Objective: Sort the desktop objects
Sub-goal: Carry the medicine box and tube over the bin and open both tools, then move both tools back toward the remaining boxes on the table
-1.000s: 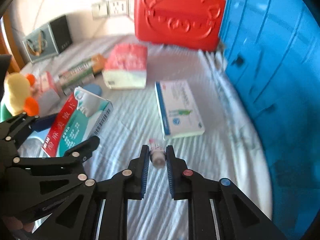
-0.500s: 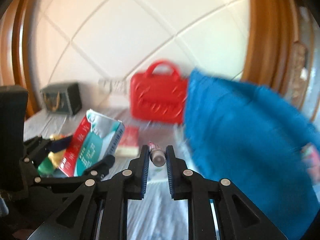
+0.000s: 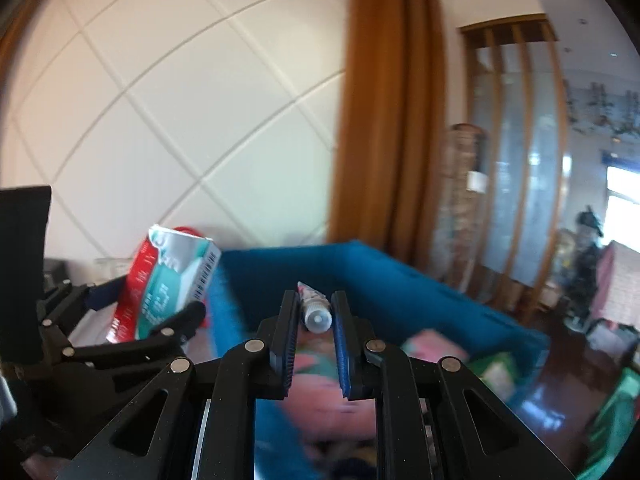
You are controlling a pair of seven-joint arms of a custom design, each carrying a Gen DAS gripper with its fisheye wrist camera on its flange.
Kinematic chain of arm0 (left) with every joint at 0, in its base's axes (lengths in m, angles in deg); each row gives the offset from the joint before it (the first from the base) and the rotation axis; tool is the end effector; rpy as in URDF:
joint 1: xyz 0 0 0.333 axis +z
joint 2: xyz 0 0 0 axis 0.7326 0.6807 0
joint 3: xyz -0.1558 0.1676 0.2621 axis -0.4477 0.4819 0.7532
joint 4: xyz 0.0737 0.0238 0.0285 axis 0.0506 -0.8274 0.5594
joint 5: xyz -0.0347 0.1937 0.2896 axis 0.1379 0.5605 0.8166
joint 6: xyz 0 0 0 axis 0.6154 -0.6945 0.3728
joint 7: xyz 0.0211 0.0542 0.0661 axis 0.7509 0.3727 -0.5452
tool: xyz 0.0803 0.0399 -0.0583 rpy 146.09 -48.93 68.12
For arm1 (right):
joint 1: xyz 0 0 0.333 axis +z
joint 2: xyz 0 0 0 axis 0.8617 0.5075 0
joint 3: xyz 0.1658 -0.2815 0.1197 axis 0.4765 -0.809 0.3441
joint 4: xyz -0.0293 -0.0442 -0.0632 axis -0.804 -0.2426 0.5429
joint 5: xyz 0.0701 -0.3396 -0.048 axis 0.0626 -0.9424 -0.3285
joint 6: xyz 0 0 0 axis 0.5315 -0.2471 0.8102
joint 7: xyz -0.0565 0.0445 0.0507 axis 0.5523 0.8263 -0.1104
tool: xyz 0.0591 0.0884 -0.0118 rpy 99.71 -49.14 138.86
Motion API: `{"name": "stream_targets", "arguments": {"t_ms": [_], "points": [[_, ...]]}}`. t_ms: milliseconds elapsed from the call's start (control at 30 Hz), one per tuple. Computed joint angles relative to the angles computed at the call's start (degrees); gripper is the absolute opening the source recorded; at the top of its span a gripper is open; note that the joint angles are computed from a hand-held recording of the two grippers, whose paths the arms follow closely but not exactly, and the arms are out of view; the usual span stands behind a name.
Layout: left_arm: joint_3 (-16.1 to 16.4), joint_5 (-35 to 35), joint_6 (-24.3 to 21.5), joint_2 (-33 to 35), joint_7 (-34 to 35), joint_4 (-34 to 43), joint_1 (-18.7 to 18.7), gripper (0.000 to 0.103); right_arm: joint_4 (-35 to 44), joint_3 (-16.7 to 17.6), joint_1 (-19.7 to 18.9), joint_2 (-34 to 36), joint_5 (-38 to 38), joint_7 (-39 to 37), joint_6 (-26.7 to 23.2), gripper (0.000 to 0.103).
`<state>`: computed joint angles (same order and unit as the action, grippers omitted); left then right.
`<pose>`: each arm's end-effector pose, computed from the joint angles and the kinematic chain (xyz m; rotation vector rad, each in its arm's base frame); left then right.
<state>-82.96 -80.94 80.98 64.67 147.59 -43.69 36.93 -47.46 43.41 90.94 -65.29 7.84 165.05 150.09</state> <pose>0.6262 -0.2963 0.6534 -0.8077 2.1250 -1.5277 0.4903 0.2976 0.6649 -1.0750 1.8770 -1.5390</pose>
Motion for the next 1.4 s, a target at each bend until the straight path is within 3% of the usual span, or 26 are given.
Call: {"name": "stream_targets", "arguments": {"t_ms": [233,500,567,633,667,700,733,833,1100,1233,1400], "points": [[0.64,6.32,0.66,0.63,-3.24,0.75,-6.75,0.071,-8.20,0.84,-3.57,-7.22,2.13,1.96,-1.91,0.016],[3.25,16.31,-0.08,2.69,-12.53,2.61,-11.90,0.071,-13.94,0.46,-9.88,-11.22,6.47,0.78,4.01,0.016],[4.78,19.36,-0.82,3.60,-15.91,3.86,-13.42,0.072,-14.25,0.72,-10.84,-11.36,7.38,0.67,4.12,0.025],[7.23,22.94,-0.94,3.79,-20.33,4.01,-15.19,0.073,-15.06,0.94,-11.56,-11.95,7.69,1.31,4.51,0.064],[8.21,24.63,-0.69,3.74,-22.45,3.81,-15.82,0.075,-15.08,1.18,-11.94,-11.99,7.67,1.53,3.21,0.075],[8.84,25.99,-0.78,3.76,-24.26,3.74,-16.03,0.076,-15.28,1.50,-12.10,-12.27,7.77,1.98,2.06,0.096],[8.89,26.82,-1.58,3.85,-25.65,4.00,-15.79,0.081,-16.04,1.59,-12.25,-12.88,7.79,2.73,2.25,0.103],[7.69,27.25,-3.89,3.71,-27.67,4.32,-14.00,0.085,-16.55,1.82,-12.90,-13.69,7.91,3.13,2.95,0.103],[5.45,25.64,0.62,-0.24,-26.81,-2.64,-9.61,0.087,-13.85,3.41,-11.78,-11.61,6.66,2.83,2.91,0.103],[6.47,24.59,3.66,-3.26,-26.69,-7.59,-7.44,0.097,-10.18,3.72,-9.98,-8.45,4.56,1.57,3.17,0.103],[8.76,25.19,5.27,-4.99,-27.96,-11.24,-5.13,0.097,-3.80,2.58,-6.90,-2.64,2.86,-0.47,7.48,0.103]]}}
